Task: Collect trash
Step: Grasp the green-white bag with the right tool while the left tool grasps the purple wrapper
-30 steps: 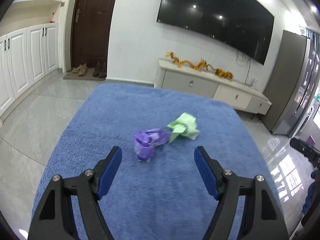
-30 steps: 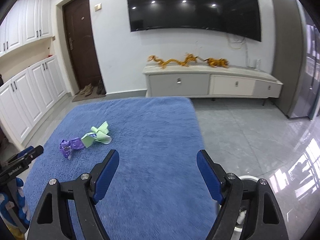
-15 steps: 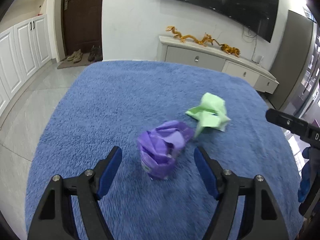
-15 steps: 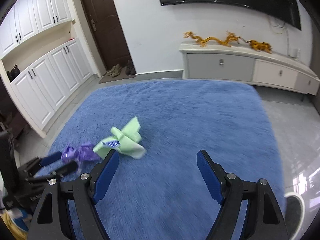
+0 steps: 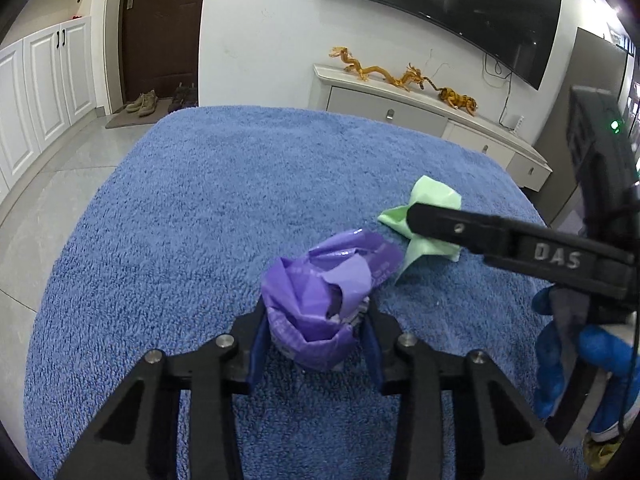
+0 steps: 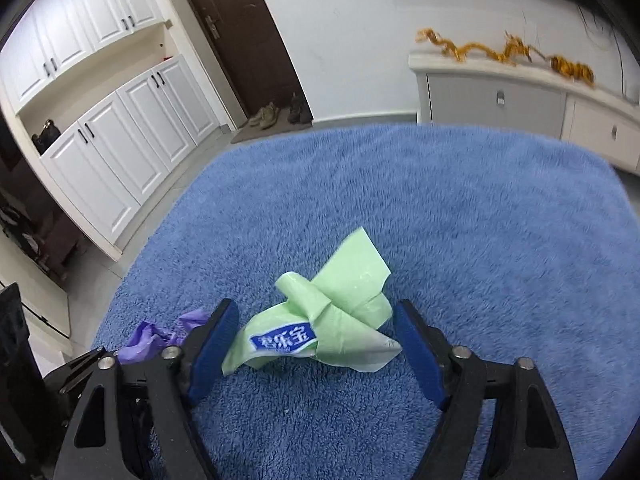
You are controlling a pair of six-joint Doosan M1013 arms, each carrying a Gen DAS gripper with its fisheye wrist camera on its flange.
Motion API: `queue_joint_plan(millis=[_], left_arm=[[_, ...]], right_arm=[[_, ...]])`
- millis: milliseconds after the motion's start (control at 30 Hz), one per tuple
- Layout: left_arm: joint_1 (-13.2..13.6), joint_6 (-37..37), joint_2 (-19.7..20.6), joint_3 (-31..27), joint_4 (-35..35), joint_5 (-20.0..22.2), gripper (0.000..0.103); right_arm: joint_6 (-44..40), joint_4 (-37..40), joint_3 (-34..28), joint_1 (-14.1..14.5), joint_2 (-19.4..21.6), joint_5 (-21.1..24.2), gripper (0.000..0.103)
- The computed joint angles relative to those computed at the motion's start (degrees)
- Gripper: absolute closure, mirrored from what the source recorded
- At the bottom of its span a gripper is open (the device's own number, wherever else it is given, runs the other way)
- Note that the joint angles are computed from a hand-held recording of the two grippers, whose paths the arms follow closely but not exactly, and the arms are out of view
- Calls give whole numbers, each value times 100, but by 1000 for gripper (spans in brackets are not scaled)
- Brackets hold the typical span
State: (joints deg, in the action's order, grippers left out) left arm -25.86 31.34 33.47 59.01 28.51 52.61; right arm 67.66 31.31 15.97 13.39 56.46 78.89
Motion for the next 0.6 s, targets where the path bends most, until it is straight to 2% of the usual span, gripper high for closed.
queue_joint_plan(millis=[67,133,200,333,367,400,600], left_arm=[[0,41,10,-16,-27,7,68],[-20,70,24,-41,24,50,68],[-35,89,40,-72,74,88,69],[-97,19,42,-105,250,207,69],[-116,-12,28,-100,272,224,70],[-143,-51,-3,-73,303,238,70],[-320,-210,-217,122,522,306,70]], right_arm=[[16,193,-23,-37,29,55,43],[21,261,-57,-51,40,104,50],[-250,301,249,-58,-141,6,57],[-548,372,993,-102,-577,-340,63],[-586,380,1116,-111,-651,-404,77],[-629,417,1218,-129,-716,-434,87],[-831,482,2031,-297,-1236,-726,87]])
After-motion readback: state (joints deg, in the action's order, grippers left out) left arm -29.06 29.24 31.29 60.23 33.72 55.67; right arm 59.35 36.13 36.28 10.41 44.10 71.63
